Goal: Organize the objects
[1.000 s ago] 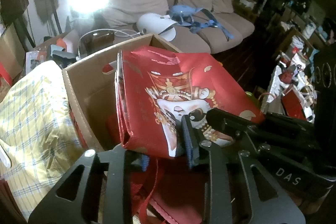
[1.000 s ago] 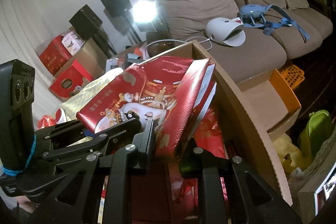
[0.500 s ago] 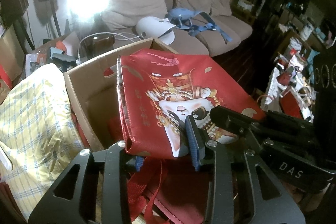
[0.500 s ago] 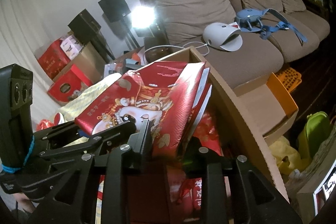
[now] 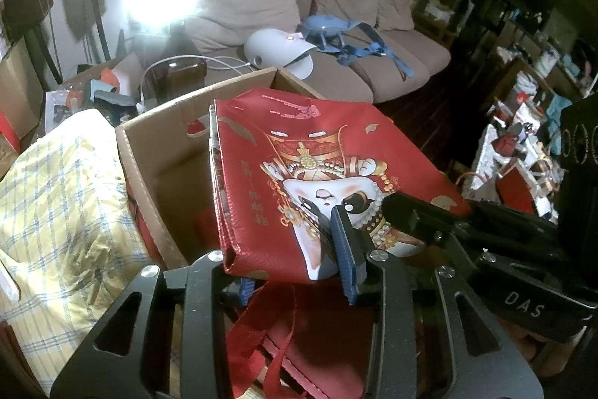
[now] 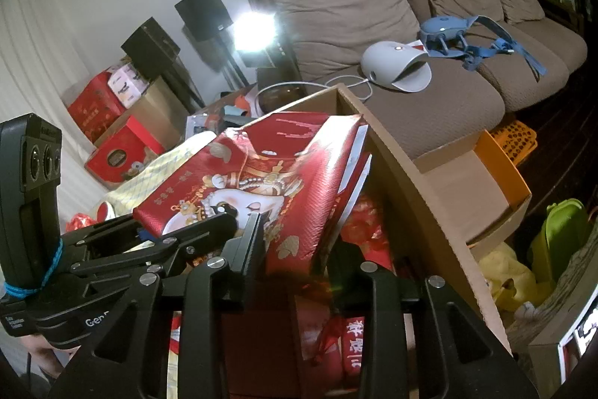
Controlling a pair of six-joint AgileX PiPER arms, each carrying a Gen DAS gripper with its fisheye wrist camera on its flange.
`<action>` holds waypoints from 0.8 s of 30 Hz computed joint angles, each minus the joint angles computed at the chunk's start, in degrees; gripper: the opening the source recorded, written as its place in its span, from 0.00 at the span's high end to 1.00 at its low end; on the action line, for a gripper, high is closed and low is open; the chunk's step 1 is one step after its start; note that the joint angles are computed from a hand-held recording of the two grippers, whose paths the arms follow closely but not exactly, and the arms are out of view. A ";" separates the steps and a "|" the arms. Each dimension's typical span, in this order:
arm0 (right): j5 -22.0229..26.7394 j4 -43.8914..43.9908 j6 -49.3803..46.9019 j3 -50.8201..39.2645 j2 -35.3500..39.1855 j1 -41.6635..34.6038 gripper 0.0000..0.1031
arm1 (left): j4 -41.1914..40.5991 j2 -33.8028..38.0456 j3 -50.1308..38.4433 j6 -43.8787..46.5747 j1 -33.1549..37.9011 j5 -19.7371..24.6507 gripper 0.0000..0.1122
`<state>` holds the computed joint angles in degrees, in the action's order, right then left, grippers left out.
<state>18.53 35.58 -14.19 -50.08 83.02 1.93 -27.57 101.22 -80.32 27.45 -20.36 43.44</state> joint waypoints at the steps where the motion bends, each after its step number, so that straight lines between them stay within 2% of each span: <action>1: 0.01 0.05 -0.04 0.04 -0.02 -0.05 0.69 | -0.01 0.07 -0.03 0.02 0.05 -0.06 0.70; 10: 0.23 3.96 -4.67 0.71 -0.35 -1.39 0.69 | -0.13 0.33 -0.40 0.40 0.69 0.26 0.70; 21: 0.03 3.29 -4.00 0.79 -0.48 -1.58 0.69 | 0.37 0.57 -1.12 0.09 1.22 0.66 0.65; 24: -0.27 0.12 -0.54 0.31 -0.19 -0.71 0.68 | 0.96 0.71 -1.23 -0.14 1.16 0.65 0.65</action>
